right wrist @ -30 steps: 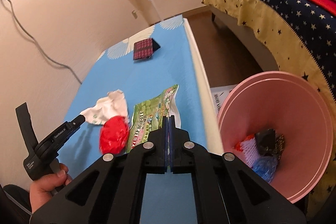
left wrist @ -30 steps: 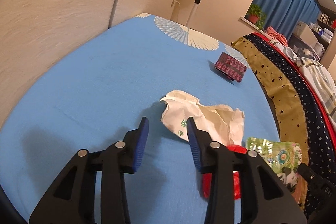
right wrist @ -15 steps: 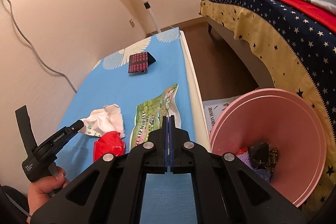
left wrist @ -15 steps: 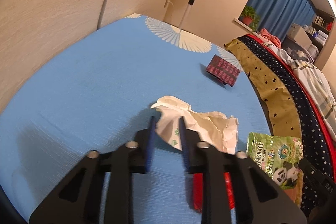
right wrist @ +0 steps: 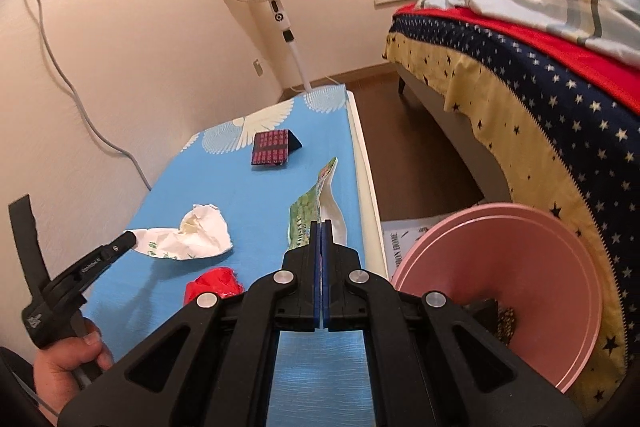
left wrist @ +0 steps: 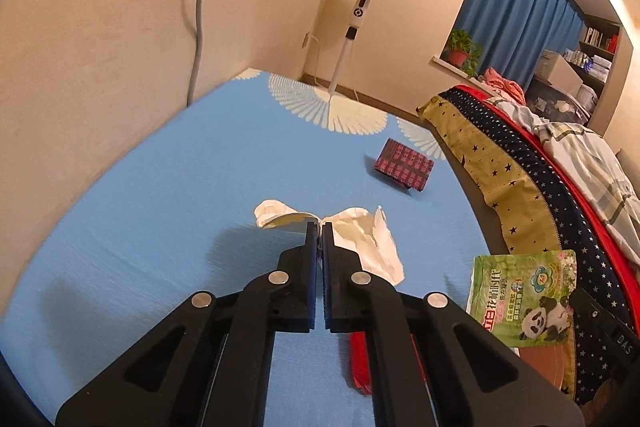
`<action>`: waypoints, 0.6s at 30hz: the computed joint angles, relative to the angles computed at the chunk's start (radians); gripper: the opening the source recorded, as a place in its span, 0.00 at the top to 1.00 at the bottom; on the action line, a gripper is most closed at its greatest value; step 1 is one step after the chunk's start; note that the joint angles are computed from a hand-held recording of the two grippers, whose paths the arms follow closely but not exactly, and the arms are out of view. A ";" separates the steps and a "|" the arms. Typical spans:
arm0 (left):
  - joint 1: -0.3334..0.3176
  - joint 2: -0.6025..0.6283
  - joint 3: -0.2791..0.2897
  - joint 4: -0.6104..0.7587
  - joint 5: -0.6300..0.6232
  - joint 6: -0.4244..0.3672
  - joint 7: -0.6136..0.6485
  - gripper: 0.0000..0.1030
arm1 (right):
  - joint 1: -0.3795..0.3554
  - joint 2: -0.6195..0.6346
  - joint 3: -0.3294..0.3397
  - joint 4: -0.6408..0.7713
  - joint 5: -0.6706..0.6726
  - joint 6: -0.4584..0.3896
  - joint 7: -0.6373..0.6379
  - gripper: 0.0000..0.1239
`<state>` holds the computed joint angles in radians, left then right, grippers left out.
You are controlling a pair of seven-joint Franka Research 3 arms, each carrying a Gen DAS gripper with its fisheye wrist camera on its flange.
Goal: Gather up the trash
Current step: 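Close the left tool on the white tissue while the right tool holds the packet, then carry the tissue in the left tool and the packet in the right tool over the bin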
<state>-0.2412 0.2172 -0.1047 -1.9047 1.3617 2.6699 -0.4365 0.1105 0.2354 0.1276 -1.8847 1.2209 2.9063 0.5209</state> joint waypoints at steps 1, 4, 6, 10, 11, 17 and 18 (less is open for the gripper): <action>-0.003 -0.008 -0.001 -0.005 0.006 -0.005 -0.001 0.98 | -0.002 -0.005 0.004 -0.004 0.014 0.007 -0.020 1.00; -0.007 -0.033 -0.008 -0.022 0.027 -0.016 -0.009 0.98 | -0.002 -0.019 0.008 -0.014 0.050 0.020 -0.062 1.00; -0.007 -0.045 -0.014 -0.027 0.040 -0.023 -0.012 0.98 | 0.001 -0.027 0.006 -0.019 0.071 0.026 -0.086 1.00; -0.001 -0.068 -0.025 -0.043 0.062 -0.020 -0.030 0.98 | 0.008 -0.044 -0.004 -0.030 0.110 0.033 -0.122 1.00; 0.001 -0.070 -0.029 -0.044 0.065 -0.020 -0.032 0.98 | 0.010 -0.049 -0.006 -0.034 0.119 0.036 -0.132 1.00; 0.000 -0.085 -0.046 -0.051 0.084 -0.025 -0.035 0.98 | 0.021 -0.065 -0.022 -0.045 0.144 0.042 -0.157 1.00; -0.001 -0.087 -0.049 -0.050 0.086 -0.028 -0.031 0.98 | 0.021 -0.067 -0.024 -0.046 0.148 0.041 -0.159 1.00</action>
